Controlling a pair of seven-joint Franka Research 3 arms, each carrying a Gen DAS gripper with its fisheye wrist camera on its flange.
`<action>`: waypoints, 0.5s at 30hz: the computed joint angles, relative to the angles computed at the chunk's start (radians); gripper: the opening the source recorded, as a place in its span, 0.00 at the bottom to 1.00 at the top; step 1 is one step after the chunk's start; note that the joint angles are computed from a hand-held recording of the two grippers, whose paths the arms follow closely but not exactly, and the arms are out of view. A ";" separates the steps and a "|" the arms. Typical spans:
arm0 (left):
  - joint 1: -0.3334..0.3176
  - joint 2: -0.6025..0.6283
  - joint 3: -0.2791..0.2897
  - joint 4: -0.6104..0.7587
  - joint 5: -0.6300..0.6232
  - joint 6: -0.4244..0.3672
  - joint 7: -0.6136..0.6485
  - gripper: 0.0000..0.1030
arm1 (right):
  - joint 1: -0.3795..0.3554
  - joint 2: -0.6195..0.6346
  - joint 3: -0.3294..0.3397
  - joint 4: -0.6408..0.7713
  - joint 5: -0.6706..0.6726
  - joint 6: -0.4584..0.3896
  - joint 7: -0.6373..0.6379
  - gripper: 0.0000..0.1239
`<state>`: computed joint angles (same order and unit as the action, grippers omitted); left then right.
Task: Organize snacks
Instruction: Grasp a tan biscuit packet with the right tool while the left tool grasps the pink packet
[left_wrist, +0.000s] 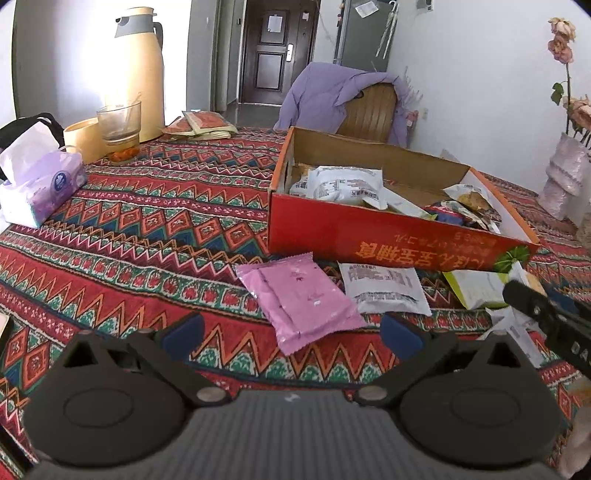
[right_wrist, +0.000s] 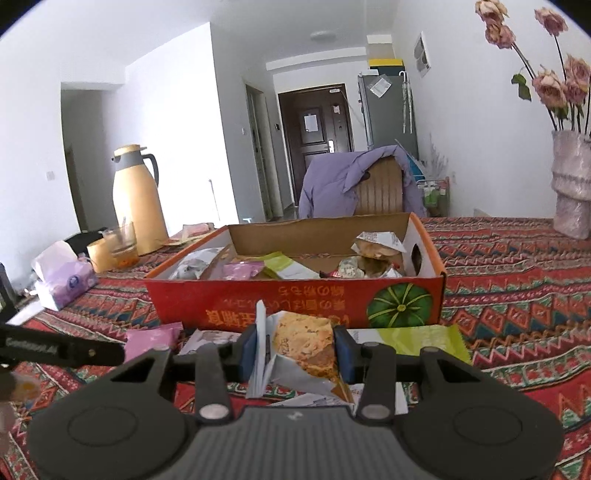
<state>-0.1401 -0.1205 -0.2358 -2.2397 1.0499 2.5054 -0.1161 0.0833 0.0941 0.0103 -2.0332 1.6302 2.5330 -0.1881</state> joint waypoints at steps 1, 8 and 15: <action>0.002 0.006 0.001 0.007 0.000 -0.004 -0.001 1.00 | -0.001 0.004 -0.001 0.002 0.001 -0.004 0.004 0.34; 0.003 0.059 0.017 0.065 -0.025 -0.042 0.009 1.00 | -0.004 0.023 0.004 0.010 0.000 0.012 0.034 0.34; -0.016 0.138 0.037 0.142 -0.065 -0.084 0.031 1.00 | -0.008 0.025 0.005 0.007 0.007 0.007 0.031 0.34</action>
